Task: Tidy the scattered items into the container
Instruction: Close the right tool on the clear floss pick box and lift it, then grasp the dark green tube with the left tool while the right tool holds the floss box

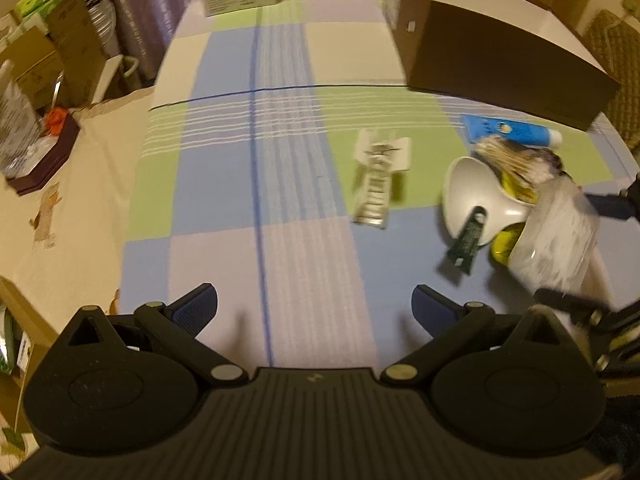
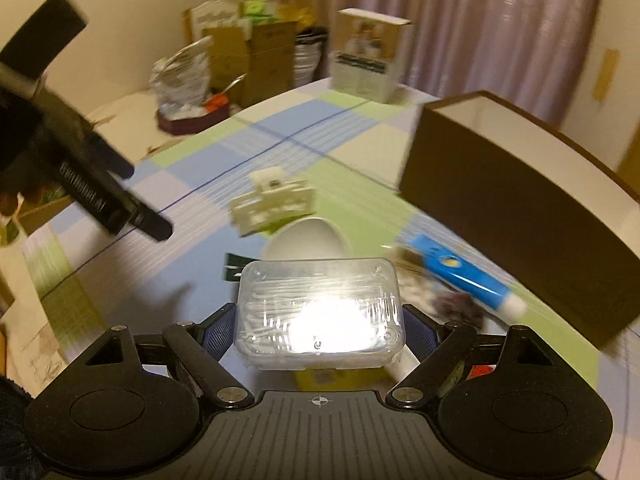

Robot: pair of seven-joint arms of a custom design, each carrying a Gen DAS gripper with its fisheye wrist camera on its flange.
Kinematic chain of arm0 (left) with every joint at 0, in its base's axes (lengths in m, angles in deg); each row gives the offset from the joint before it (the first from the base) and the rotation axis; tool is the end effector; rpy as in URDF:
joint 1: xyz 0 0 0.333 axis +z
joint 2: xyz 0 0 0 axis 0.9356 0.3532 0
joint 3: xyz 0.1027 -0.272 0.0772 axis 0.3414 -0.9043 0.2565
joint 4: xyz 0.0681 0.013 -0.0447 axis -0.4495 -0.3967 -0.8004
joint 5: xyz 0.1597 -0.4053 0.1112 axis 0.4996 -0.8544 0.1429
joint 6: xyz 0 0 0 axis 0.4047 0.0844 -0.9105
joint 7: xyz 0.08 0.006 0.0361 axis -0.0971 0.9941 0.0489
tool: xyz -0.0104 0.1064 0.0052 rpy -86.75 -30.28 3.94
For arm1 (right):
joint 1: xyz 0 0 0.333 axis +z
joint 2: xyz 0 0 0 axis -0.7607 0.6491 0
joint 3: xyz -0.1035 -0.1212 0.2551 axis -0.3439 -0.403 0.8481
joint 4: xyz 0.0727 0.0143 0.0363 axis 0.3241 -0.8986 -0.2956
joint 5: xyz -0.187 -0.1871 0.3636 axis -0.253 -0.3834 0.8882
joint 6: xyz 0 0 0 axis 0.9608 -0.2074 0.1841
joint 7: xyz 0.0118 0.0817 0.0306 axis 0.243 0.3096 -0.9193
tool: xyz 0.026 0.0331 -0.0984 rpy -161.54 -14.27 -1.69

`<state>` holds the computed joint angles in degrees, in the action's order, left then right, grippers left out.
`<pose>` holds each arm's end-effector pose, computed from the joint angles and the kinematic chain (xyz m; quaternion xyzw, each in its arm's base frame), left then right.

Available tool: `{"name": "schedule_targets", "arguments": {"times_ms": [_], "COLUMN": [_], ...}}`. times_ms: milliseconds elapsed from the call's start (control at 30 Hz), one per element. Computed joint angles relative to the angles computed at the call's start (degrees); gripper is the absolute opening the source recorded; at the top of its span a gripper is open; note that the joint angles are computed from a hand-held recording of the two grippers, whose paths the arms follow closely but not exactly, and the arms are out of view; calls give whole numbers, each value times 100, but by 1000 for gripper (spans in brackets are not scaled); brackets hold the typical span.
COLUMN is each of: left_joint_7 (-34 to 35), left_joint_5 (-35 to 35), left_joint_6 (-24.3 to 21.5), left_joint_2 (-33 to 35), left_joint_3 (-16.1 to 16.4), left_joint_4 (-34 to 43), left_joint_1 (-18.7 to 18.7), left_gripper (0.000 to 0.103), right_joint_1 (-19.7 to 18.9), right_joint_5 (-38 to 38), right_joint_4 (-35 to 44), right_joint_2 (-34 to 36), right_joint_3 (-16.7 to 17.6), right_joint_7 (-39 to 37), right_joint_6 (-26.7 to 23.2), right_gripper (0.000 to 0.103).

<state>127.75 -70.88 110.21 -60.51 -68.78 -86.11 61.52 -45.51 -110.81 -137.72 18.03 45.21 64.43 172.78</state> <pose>0.6774 -0.2445 0.4567 -0.3761 0.8941 -0.2234 0.0966 0.4930 0.1829 0.3776 -0.6885 0.6237 -0.2770 0.2455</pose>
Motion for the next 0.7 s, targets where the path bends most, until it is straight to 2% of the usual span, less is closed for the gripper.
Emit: {"name": "schedule_targets", "arguments": {"times_ms": [167, 333, 433, 500, 567, 700], "left_joint_7": [747, 1976, 2512, 2637, 2591, 2475], "left_joint_5": [-305, -867, -1087, -1119, -1047, -694], "left_joint_6": [86, -27, -214, -363, -441, -426], "left_joint_2": [-38, -3, 111, 241, 380, 625], "left_joint_3": [-182, -386, -444, -454, -440, -423], "left_joint_4": [-103, -77, 64, 231, 404, 694], "left_joint_1": [6, 17, -34, -106, -204, -413], "left_gripper": [97, 81, 68, 49, 38, 36], "right_joint_1": [-117, -253, -322, -354, -387, -481], "right_joint_5": [210, 527, 742, 897, 1028, 1254], "right_joint_4": [-329, -640, -842, -942, -1052, -1213], "right_joint_2": [-497, -954, -1209, -1340, -1473, -1662], "right_joint_3": [-14, 32, 52, 65, 70, 96], "right_joint_7": [234, 210, 156, 105, 21, -140], "right_joint_6": [-189, -390, -463, -492, -502, -475], "right_gripper": [87, 87, 87, 87, 87, 87]}}
